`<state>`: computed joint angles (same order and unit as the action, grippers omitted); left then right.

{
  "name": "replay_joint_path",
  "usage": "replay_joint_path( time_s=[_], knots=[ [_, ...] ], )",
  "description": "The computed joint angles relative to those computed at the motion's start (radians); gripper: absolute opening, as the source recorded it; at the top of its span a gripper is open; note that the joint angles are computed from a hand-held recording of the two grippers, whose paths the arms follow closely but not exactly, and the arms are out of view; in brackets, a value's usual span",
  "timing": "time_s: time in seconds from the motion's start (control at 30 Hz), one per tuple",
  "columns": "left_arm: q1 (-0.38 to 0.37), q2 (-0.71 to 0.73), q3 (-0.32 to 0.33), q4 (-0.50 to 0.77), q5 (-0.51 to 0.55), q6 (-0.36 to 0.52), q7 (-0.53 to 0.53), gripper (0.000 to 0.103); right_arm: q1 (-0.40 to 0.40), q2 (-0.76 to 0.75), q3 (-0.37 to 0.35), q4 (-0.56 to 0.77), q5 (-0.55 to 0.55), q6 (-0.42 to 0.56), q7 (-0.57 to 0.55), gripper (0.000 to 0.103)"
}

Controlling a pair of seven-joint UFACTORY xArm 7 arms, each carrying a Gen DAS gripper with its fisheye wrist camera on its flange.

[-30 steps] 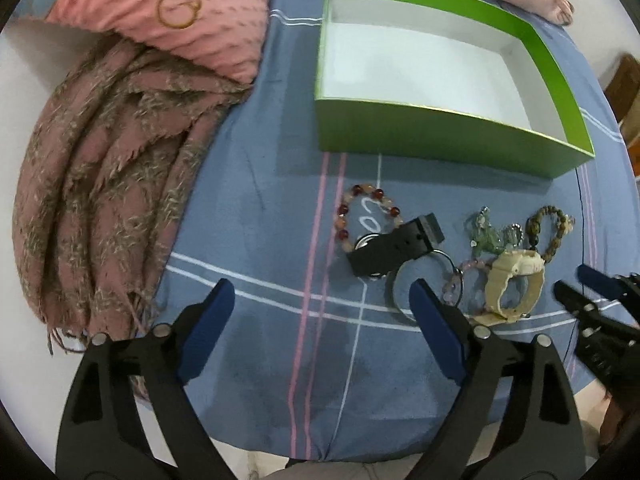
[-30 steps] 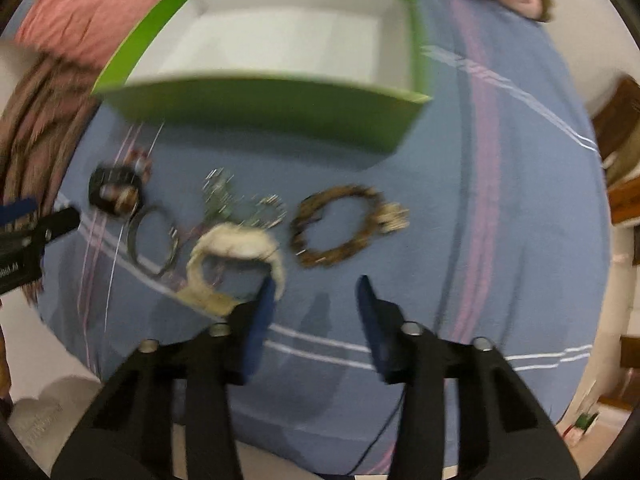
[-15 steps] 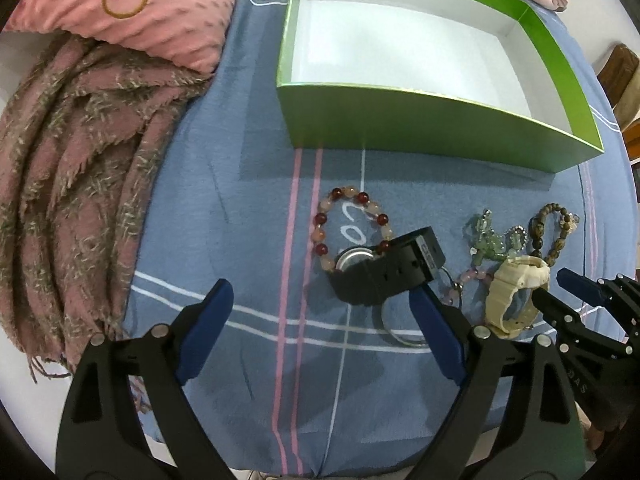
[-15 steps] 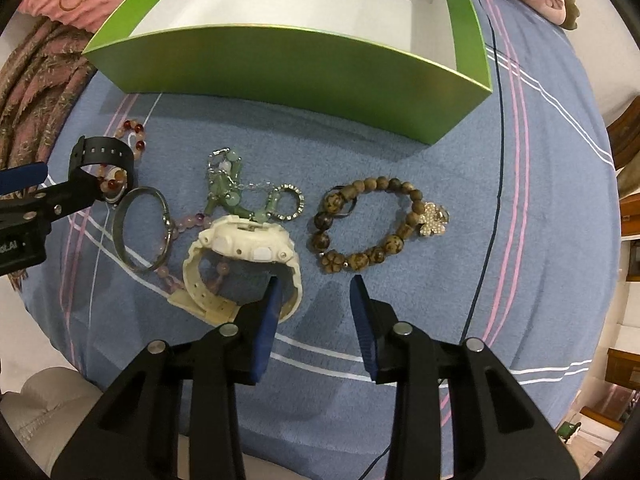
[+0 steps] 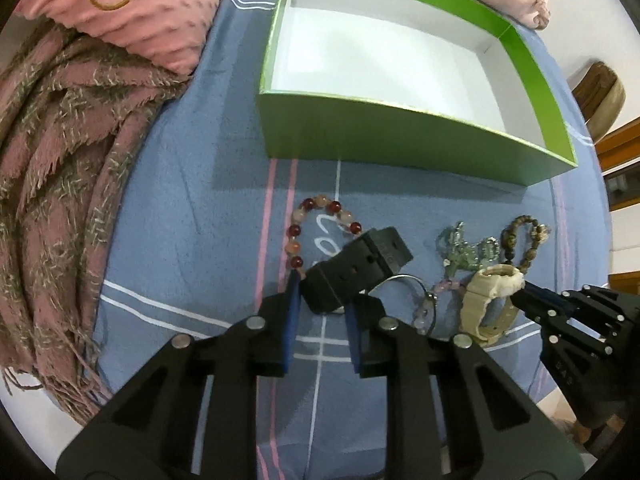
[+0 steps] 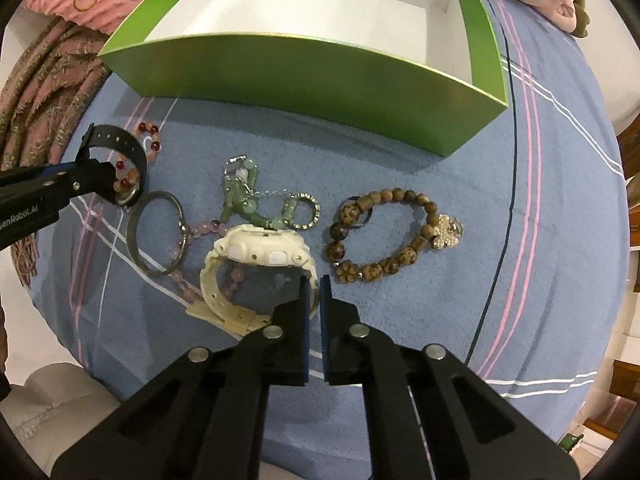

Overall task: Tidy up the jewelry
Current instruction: 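Grasp the black watch with the left tool while the right tool grasps the white watch, then lift both held watches and carry them toward the green box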

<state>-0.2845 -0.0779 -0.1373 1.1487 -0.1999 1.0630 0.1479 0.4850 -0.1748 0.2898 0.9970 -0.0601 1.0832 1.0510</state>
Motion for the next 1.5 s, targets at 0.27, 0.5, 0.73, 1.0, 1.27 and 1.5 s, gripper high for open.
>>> replay_joint_path(
  time_s=[0.27, 0.5, 0.73, 1.0, 1.27, 1.5],
  knots=[
    [0.023, -0.046, 0.025, 0.003, -0.051, 0.019, 0.048, 0.014, -0.011, -0.035, 0.000, 0.004, -0.010, 0.035, 0.009, 0.004],
    [0.029, -0.101, 0.028, -0.038, -0.057, 0.032, 0.066, 0.014, -0.022, -0.080, -0.001, 0.014, -0.001, 0.078, 0.004, 0.004],
    [0.026, -0.114, 0.029, -0.058, -0.058, 0.036, 0.055, 0.014, -0.037, -0.105, 0.008, 0.010, -0.001, 0.091, 0.015, 0.005],
    [0.026, -0.136, 0.036, -0.057, -0.067, 0.031, 0.068, 0.014, -0.039, -0.108, 0.017, 0.037, -0.015, 0.104, 0.028, 0.005],
    [0.026, -0.156, 0.034, -0.057, -0.064, 0.029, 0.069, 0.014, -0.044, -0.134, 0.014, 0.048, -0.011, 0.095, 0.024, 0.005],
    [0.022, -0.165, 0.034, -0.057, -0.064, 0.022, 0.072, 0.014, -0.053, -0.143, 0.020, 0.048, -0.017, 0.107, 0.028, 0.005]
  ],
)
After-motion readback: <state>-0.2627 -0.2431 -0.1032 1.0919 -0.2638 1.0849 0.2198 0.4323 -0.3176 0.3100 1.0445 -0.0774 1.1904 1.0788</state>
